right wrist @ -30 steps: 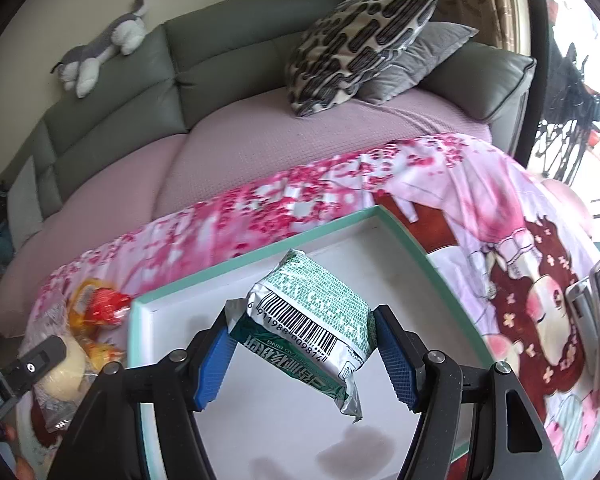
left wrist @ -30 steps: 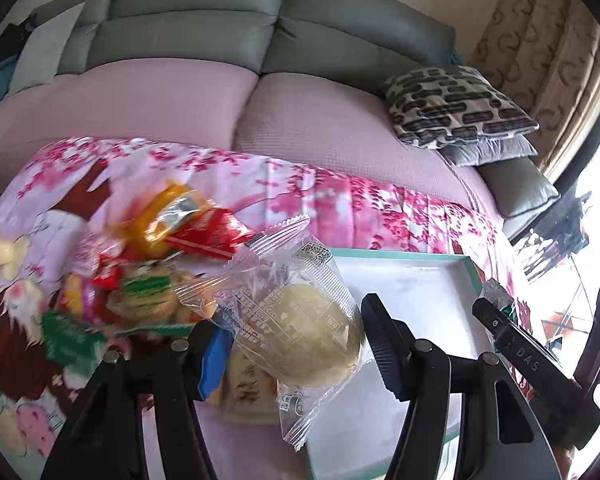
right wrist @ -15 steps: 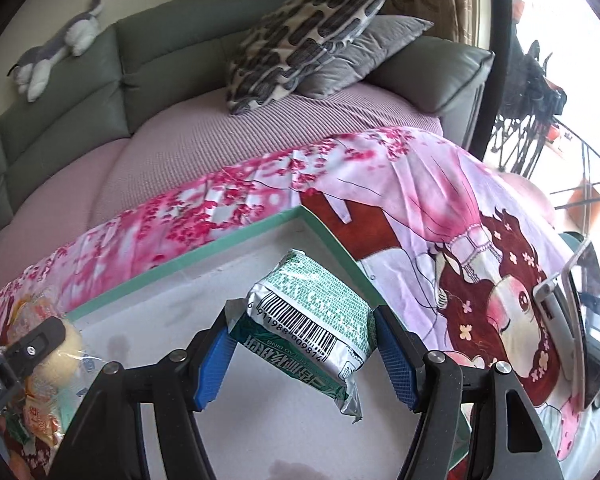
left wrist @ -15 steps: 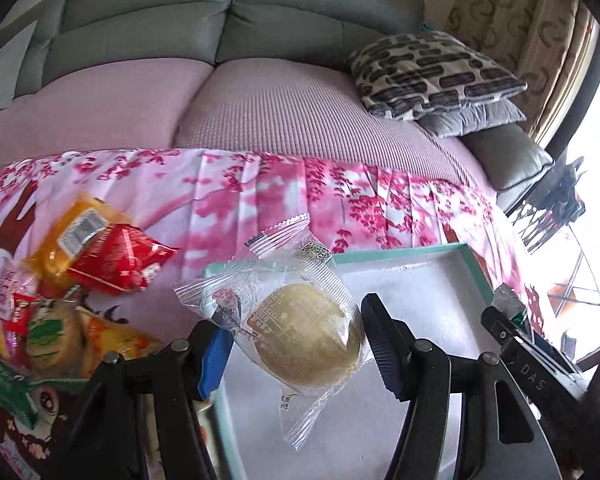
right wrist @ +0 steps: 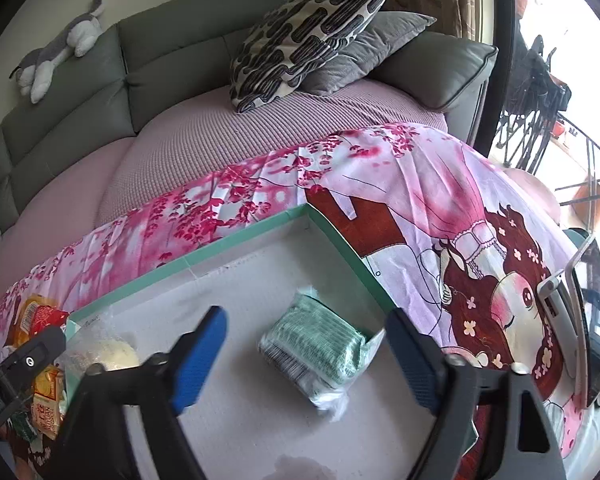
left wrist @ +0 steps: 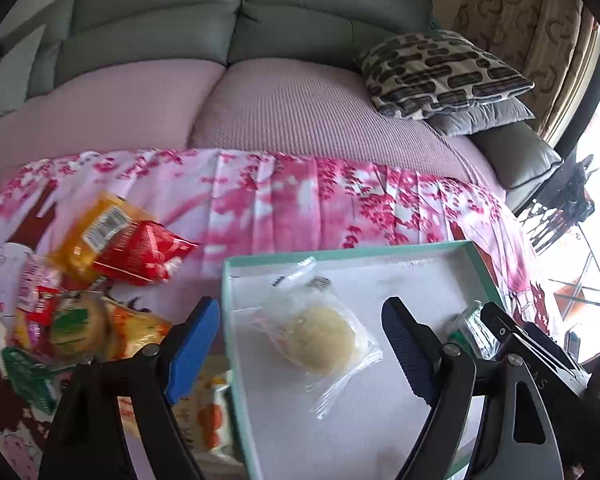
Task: Organize snacks
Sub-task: 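Carry both snacks over the tray and open both tools to drop them, then move both open tools back over the snack pile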
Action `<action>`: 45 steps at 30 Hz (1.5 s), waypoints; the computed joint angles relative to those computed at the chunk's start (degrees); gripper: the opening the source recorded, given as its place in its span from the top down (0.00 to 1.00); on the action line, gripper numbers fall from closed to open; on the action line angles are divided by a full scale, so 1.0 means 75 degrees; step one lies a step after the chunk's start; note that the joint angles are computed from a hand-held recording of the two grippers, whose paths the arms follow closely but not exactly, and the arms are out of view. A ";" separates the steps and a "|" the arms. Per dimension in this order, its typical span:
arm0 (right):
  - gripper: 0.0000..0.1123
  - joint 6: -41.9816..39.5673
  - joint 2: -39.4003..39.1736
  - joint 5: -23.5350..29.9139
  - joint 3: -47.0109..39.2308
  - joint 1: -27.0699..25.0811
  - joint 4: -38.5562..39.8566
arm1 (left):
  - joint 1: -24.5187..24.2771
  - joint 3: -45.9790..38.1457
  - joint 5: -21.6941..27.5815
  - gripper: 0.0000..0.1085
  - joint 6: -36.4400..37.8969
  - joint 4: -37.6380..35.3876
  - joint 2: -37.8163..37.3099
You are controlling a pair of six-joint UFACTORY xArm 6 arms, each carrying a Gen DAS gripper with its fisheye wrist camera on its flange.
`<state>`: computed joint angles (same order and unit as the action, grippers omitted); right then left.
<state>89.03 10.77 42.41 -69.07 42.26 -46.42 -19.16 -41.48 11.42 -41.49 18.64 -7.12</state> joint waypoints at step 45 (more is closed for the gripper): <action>0.08 0.0160 0.0240 -0.1636 -0.0307 0.0702 -0.0546 | 0.0875 0.1688 0.2775 0.05 -0.3650 0.4721 -0.2905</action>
<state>90.23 12.57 30.14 -71.38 47.52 -50.51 -12.60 -28.82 32.23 -68.86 54.05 -28.91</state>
